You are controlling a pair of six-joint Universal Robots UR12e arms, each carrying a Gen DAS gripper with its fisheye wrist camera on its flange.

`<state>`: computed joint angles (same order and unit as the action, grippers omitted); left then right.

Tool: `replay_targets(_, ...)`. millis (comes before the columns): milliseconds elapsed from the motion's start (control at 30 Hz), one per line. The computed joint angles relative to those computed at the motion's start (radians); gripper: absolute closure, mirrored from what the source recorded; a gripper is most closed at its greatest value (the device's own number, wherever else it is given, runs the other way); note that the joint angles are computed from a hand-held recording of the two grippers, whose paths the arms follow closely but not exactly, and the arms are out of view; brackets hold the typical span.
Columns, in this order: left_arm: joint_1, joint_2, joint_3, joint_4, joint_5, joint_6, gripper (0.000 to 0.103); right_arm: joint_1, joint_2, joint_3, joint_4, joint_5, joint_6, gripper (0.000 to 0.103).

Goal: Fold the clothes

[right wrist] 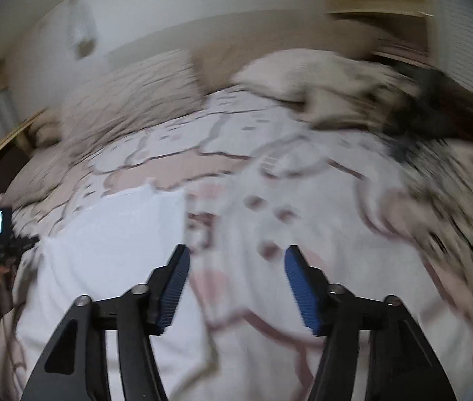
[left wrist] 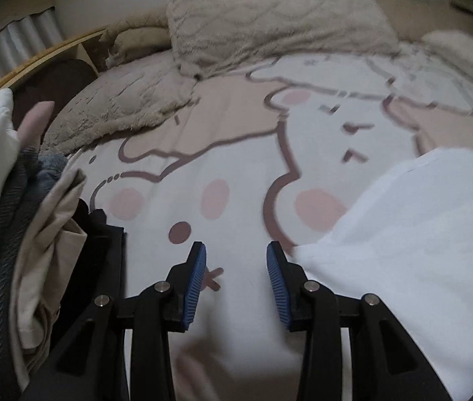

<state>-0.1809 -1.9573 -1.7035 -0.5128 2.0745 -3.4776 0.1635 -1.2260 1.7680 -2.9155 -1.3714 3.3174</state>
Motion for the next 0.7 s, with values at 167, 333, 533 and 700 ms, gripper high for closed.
replay_targets(167,-0.021,0.028,-0.037,0.064,-0.168,0.097,0.065,-0.023,0.160,-0.216,0.188,0.195,0.034,0.067)
replay_targets(333,-0.032,0.012,-0.047,0.010,-0.196,0.044,0.065,-0.024,0.276,-0.357,0.352,0.329,0.072,0.069)
replay_targets(533,-0.029,0.009,-0.079,0.081,-0.202,-0.001,0.065,0.026,0.283,-0.388,0.353,0.237,-0.056,0.100)
replay_targets(700,-0.028,0.008,-0.090,0.117,-0.201,-0.008,0.065,0.111,0.187,-0.266,0.184,0.171,-0.428,0.100)
